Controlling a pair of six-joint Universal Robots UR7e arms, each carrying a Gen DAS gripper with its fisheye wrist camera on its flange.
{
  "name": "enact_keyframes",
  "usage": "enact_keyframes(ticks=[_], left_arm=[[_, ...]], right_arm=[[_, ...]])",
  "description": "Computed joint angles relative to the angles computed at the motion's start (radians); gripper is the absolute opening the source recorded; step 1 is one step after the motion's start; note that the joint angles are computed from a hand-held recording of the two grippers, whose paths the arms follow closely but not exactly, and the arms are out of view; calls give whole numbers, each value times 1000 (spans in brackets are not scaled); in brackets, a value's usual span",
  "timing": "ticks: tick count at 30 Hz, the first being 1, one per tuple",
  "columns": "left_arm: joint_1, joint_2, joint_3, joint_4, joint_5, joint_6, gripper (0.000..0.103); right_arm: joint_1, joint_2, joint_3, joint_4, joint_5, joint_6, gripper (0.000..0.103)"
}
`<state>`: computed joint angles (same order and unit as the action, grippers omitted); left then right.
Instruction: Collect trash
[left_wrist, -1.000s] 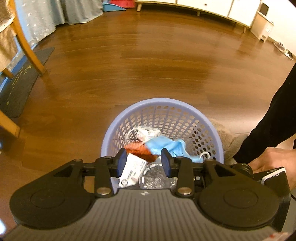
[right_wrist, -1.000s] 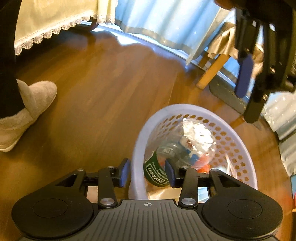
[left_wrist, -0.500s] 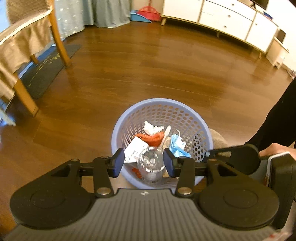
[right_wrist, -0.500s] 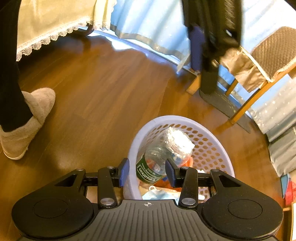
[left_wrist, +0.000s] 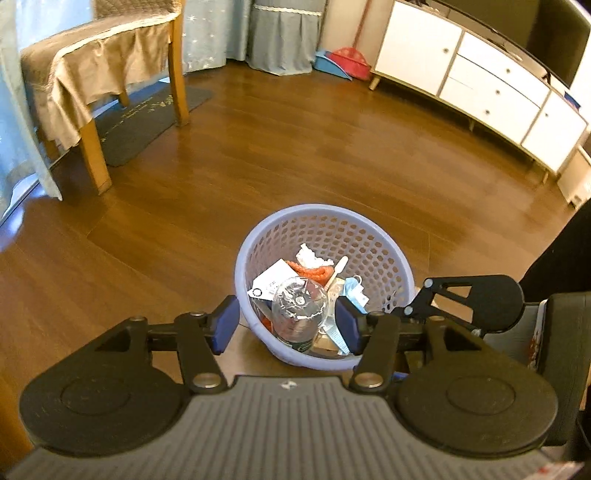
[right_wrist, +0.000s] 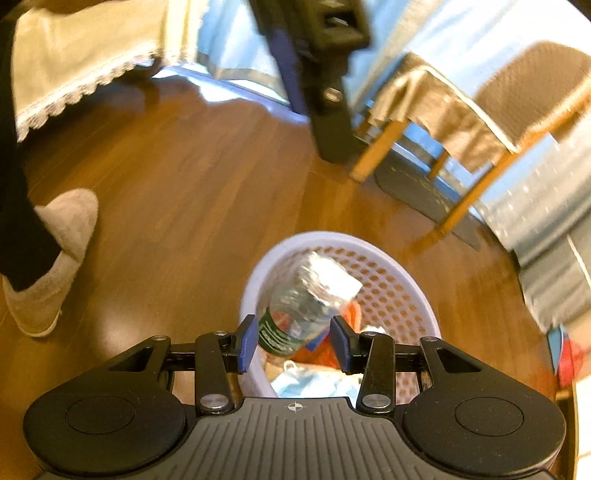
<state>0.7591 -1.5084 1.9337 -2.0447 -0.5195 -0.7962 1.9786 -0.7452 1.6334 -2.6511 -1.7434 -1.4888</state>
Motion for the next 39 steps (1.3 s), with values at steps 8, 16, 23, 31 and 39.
enact_keyframes(ticks=[8,16,23,31,39], left_arm=[[-26,8,21,22,26,-145,59],[-56,5,14,195,68,-406,74],[-75,15,2,330,93,-573,90],[-86,40,-9,402,90,-674,101],[-90,48,-13,442,66,-717,102]], right_arm=[[21,3,-85,31,-71,256,39],[38,-7,-172,133,-103,493,39],[42,-23,-254,271,-148,732,40],[48,-39,-309,406,-201,856,44],[58,-41,-292,399,-227,875,54]])
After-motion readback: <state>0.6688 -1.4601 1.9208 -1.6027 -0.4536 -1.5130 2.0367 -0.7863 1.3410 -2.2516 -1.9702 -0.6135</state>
